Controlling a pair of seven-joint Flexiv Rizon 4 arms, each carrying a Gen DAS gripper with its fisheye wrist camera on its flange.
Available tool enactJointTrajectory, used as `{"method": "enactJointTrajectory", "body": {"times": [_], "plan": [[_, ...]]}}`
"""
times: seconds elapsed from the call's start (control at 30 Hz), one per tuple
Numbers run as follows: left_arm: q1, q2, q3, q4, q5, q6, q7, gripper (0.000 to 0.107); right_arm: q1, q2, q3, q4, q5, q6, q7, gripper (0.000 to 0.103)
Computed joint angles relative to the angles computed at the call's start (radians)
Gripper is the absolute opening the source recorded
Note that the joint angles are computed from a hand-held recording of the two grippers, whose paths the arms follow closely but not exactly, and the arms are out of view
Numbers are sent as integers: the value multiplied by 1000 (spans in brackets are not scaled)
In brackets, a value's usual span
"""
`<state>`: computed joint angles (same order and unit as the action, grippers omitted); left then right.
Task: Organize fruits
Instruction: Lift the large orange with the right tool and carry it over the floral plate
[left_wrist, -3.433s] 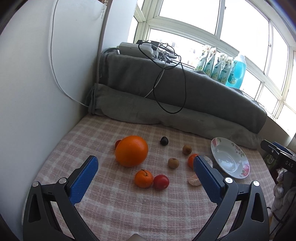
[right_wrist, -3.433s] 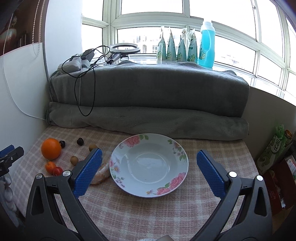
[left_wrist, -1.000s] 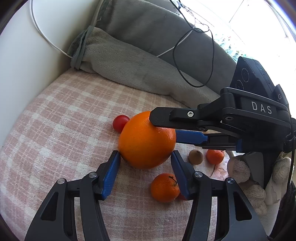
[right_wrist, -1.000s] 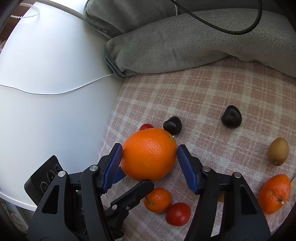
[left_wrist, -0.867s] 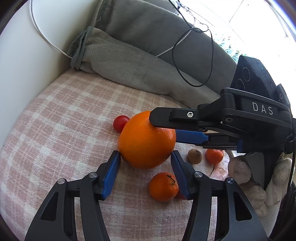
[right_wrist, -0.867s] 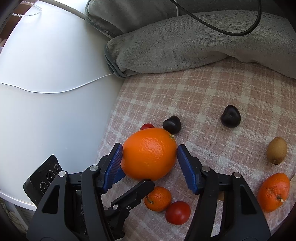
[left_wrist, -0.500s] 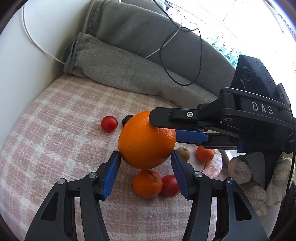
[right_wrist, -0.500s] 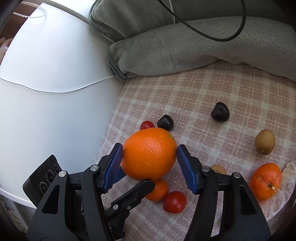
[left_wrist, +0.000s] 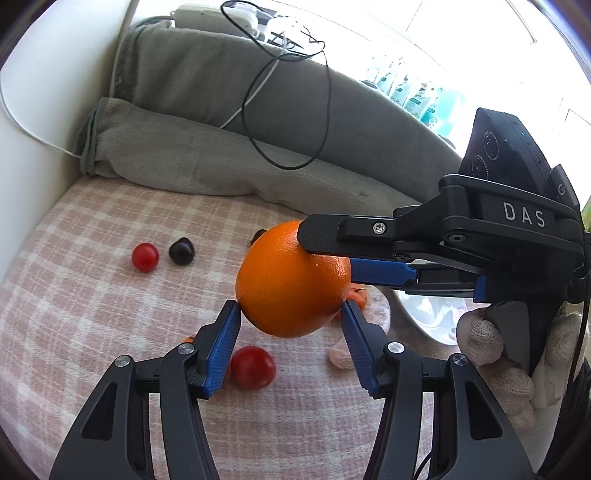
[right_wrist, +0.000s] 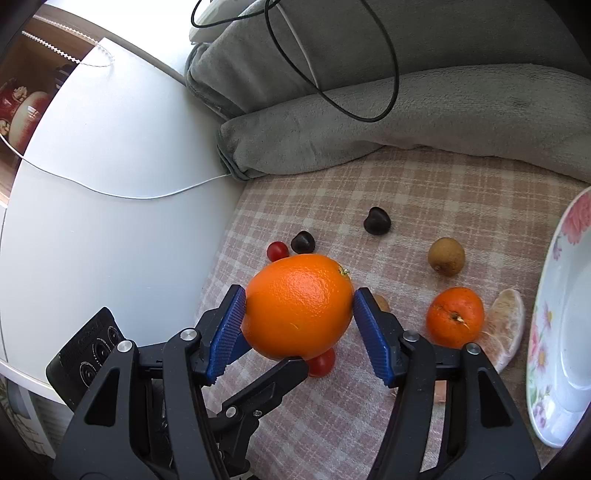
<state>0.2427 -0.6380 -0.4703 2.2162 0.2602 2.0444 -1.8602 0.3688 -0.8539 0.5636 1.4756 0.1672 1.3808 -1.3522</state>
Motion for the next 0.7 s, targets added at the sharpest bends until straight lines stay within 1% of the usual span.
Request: {"method": "enactJointTrajectory", "body": {"times": [0.3, 0.4, 0.43, 0.53, 0.57, 0.7], "plan": [[-86, -4, -2, -41, -21, -21, 21, 55, -81, 91, 26, 164, 28, 100, -1, 64], [-105, -15, -13, -61, -26, -37, 36, 55, -107, 108, 35, 211, 21, 136, 14, 64], [-98, -28, -24, -80, -23, -51, 47, 55, -116, 114, 38, 225, 18, 146, 21, 64], [-118, -48, -35, -106, -36, -68, 73, 55, -153, 128, 55, 272, 7, 177, 42, 64], [-140, -56, -30, -117, -48, -70, 80, 55, -165, 132, 60, 287, 2, 188, 50, 64], [-154, -74, -53, -143, -63, -97, 112, 55, -204, 144, 74, 338, -26, 223, 89, 64]]}}
